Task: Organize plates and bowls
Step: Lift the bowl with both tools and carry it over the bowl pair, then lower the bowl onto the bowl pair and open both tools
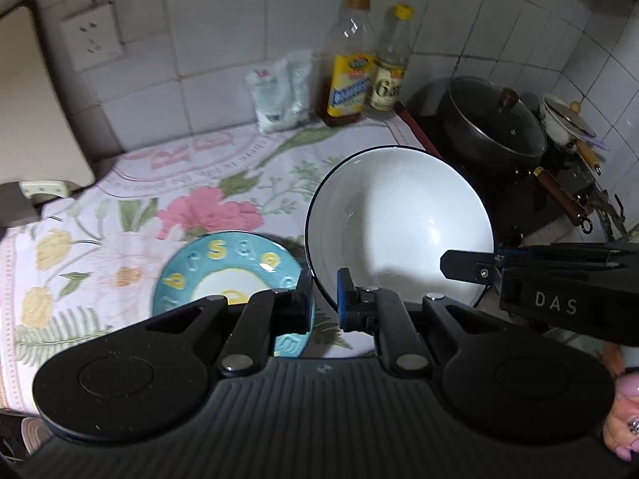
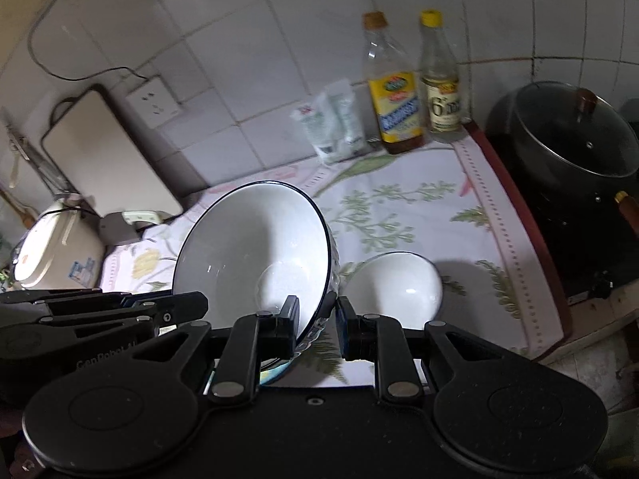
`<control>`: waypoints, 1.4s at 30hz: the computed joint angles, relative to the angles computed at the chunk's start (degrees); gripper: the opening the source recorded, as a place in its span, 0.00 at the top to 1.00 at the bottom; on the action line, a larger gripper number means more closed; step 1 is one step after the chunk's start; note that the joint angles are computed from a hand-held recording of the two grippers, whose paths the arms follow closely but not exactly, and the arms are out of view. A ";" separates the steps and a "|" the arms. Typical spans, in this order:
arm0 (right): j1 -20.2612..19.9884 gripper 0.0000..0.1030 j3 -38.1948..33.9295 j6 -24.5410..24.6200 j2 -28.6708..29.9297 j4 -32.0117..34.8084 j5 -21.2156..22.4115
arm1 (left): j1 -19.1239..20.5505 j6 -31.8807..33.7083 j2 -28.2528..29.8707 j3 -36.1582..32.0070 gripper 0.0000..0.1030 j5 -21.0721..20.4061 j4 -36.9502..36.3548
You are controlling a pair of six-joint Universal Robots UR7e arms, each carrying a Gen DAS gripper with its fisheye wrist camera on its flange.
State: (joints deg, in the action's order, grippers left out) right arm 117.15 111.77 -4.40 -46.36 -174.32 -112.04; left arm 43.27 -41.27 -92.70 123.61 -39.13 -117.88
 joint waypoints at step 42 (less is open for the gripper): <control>-7.09 0.73 -11.04 -28.33 12.21 2.90 -11.02 | 15.76 -0.12 21.43 -8.38 0.88 -9.21 -10.49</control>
